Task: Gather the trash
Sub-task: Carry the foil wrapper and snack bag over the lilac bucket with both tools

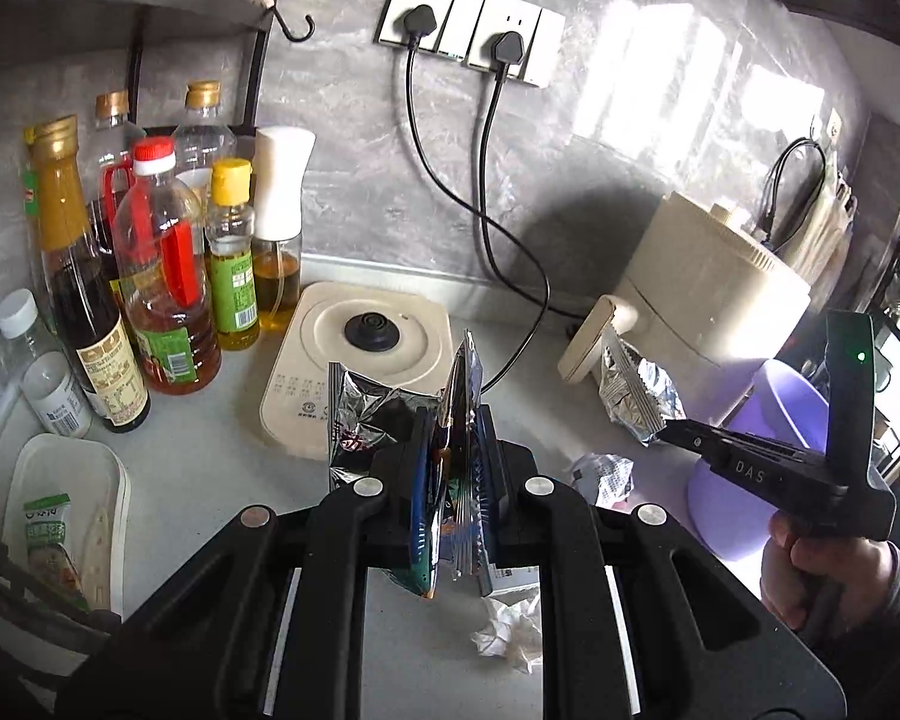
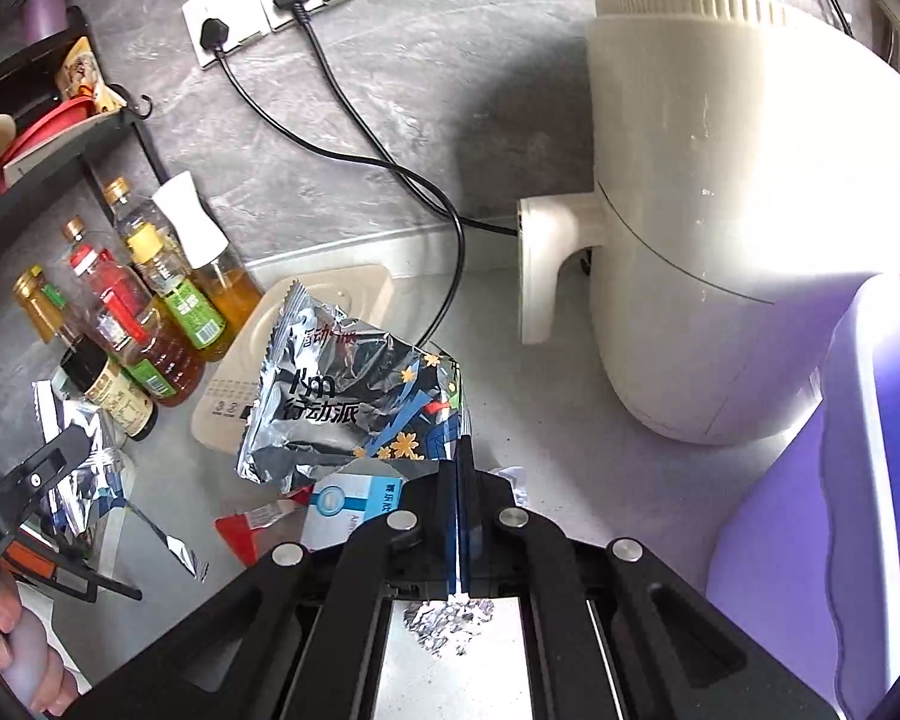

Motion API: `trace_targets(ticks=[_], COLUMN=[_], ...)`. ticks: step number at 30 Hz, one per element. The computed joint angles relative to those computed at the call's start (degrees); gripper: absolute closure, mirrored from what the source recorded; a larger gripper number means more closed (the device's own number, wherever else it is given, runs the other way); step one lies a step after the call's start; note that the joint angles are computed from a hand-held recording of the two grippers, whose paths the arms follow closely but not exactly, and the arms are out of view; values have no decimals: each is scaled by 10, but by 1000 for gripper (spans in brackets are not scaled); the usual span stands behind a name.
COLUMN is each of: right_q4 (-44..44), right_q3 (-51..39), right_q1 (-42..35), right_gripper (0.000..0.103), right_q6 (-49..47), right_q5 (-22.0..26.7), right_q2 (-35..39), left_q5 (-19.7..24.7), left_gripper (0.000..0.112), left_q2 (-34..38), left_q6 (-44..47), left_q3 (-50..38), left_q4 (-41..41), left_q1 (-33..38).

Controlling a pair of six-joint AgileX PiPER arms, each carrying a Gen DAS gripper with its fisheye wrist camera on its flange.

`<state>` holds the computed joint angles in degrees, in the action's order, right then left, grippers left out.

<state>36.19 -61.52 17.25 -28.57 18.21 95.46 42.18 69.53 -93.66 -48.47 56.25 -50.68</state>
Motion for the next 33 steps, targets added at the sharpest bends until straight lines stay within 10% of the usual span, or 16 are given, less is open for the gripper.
trace_targets(ticks=[17, 33], right_q4=[54, 176], right_q3=[39, 49], right_q1=[-36, -272], right_gripper=[102, 102], right_q6=[-80, -260], right_q5=[87, 191], right_q2=[-137, -190], left_q5=[176, 145], left_gripper=[98, 98], left_q2=[-25, 105], left_q6=[-23, -20], left_q3=[-64, -195], left_q4=[57, 95], left_q1=[-137, -167])
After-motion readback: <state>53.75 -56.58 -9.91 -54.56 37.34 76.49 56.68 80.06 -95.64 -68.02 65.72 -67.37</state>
